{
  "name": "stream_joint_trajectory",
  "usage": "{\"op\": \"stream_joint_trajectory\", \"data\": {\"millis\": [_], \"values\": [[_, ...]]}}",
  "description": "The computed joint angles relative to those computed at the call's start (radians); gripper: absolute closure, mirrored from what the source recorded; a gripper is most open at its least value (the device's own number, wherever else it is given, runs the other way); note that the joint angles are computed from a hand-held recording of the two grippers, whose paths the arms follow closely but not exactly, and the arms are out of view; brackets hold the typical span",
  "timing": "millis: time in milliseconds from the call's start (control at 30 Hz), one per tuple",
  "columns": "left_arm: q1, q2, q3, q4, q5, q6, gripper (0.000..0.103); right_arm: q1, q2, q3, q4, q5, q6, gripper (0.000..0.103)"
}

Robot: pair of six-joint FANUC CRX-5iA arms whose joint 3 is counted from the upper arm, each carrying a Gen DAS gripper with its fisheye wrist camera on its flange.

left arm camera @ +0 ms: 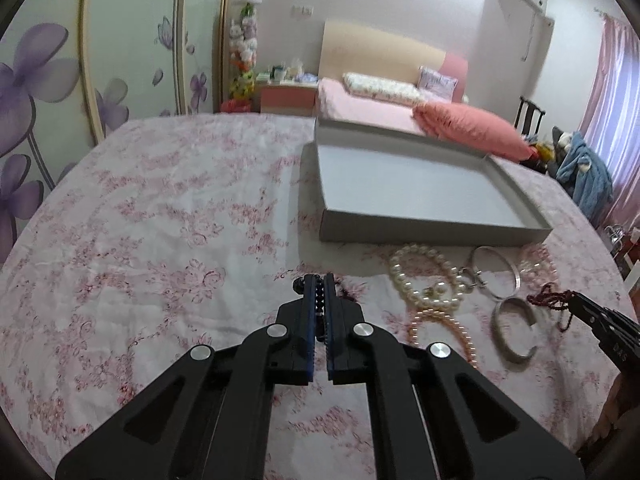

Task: Organize jewelry
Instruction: 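Lift both held bracelets and carry them over the grey tray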

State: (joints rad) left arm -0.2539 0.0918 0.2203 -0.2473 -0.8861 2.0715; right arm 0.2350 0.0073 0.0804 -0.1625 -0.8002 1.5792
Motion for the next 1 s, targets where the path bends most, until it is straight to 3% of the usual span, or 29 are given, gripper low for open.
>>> {"op": "stream_joint_trajectory", "data": {"millis": [400, 667, 1000], "values": [[-0.111, -0.066, -0.014, -0.215, 0.063, 0.144, 0.098, 0.025, -0.065, -0.051, 0.024, 0.112, -0.006, 0.098], [-0.130, -0.082, -0.017, -0.233, 0.102, 0.134, 0.099, 0.026, -0.087, -0.057, 0.003, 0.149, 0.011, 0.098], [-0.179, -0.076, 0.017, -0.321, 0.116, 0.155, 0.098, 0.048, -0.127, -0.090, 0.019, 0.271, 0.024, 0.098]]}}
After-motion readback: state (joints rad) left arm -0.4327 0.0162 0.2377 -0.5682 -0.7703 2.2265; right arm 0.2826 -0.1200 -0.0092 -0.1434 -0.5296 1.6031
